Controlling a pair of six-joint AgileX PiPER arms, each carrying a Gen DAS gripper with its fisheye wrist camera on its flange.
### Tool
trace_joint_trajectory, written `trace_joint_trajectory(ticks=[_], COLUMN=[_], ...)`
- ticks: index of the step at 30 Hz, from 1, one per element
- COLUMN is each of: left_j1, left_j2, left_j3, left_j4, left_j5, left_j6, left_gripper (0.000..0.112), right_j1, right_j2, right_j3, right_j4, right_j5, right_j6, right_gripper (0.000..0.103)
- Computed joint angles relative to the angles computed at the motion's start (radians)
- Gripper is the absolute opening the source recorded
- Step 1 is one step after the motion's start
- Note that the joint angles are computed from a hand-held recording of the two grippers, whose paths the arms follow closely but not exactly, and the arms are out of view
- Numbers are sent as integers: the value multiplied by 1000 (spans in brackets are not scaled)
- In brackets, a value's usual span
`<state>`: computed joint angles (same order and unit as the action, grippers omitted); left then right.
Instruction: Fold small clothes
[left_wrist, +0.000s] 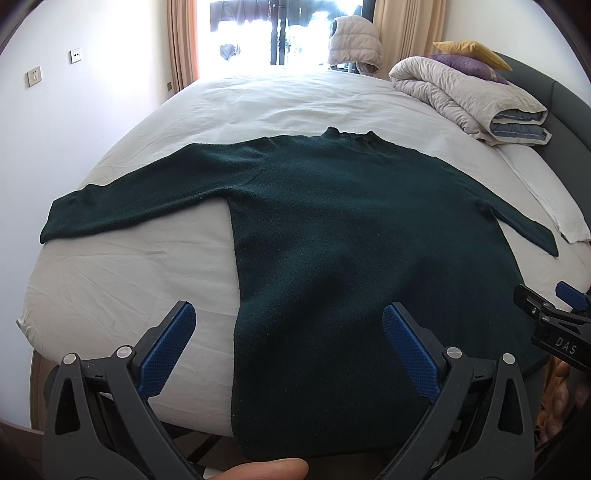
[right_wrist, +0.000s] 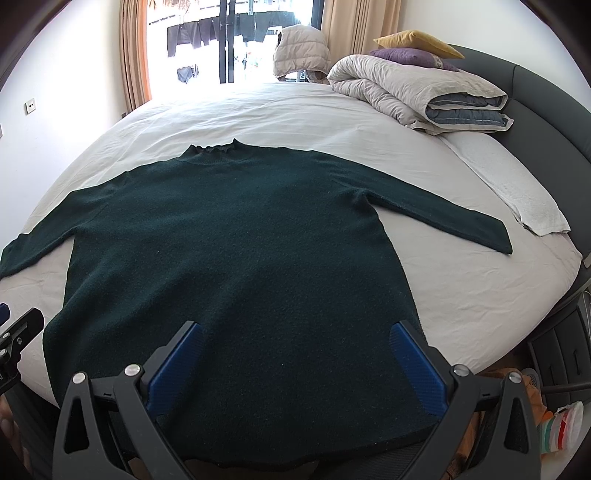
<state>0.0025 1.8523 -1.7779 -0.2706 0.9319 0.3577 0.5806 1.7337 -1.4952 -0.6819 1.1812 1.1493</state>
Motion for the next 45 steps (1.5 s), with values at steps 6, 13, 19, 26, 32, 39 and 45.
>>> trace_joint_trajectory(ticks=[6, 13, 19, 26, 32, 39, 45], left_j1=[1, 0, 0, 1, 2, 2, 1], left_j2=[6, 1, -1, -2, 3, -4, -4], left_j3=[-12, 5, 13, 18, 8, 19, 18], left_j4=[-1, -2, -2, -3, -3, -4, -4], left_j5=[8, -3, -8, -11, -4, -7, -7], left_j6=[0, 2, 3, 5, 4, 5, 3], left_gripper=[103, 103, 103, 103, 103, 103, 103], right_j1=[2, 2, 6, 11, 7, 6, 4], right_j2=[-1, 2, 1, 0, -2, -1, 2], right_j3=[6, 5, 12, 18, 21, 18, 10], right_j4=[-2, -2, -2, -1, 2, 3, 6], right_j5=[-4, -4, -8, -9, -12, -10, -8], right_j6=[5, 7, 15, 19, 16, 13, 3], right_gripper=[103, 103, 103, 103, 103, 103, 103])
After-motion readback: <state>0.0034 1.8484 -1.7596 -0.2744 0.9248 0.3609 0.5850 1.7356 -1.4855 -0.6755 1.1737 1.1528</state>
